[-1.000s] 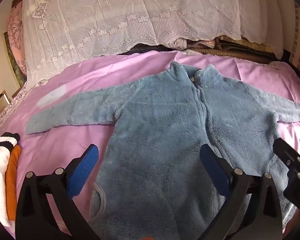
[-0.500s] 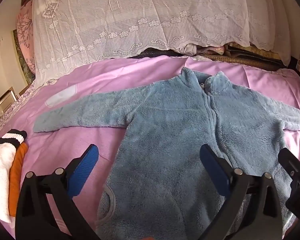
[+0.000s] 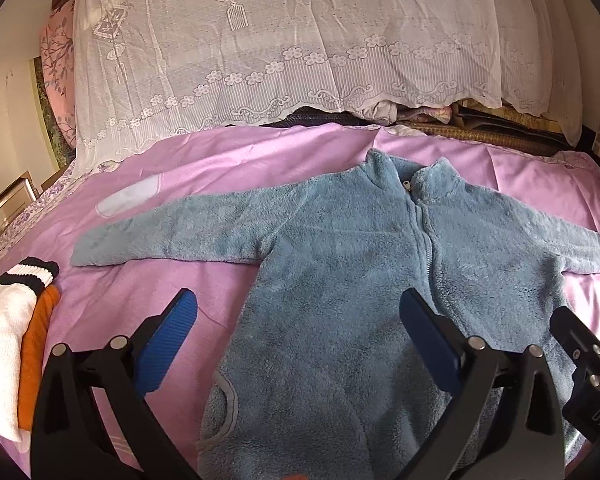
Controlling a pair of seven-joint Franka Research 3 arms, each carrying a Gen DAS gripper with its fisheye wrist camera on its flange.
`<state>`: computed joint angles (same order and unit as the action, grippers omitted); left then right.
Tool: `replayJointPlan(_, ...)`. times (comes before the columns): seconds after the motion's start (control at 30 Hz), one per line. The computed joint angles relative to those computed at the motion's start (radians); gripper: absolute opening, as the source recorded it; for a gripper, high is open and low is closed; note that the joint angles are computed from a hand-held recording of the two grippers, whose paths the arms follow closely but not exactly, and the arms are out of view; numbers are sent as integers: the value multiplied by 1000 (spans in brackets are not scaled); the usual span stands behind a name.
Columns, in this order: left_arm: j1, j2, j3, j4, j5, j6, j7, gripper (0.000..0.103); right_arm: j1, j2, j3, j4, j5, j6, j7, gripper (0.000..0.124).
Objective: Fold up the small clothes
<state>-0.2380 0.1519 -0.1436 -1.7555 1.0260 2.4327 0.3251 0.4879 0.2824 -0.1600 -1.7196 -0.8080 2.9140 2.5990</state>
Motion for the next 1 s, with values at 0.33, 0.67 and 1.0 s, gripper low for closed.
replayJointPlan(0.33, -1, 0, 1, 2, 2, -3, -6, 99, 3, 0, -2, 0, -9, -3, 9, 100)
replayJointPlan(0.67, 1, -5, 0, -4, 7, -2, -14, 99, 0, 0, -1, -1, -10, 0, 10, 100)
replayJointPlan(1.0, 6, -11, -1, -10, -1, 1, -10, 99, 1, -1, -3, -3, -13, 1, 14, 100)
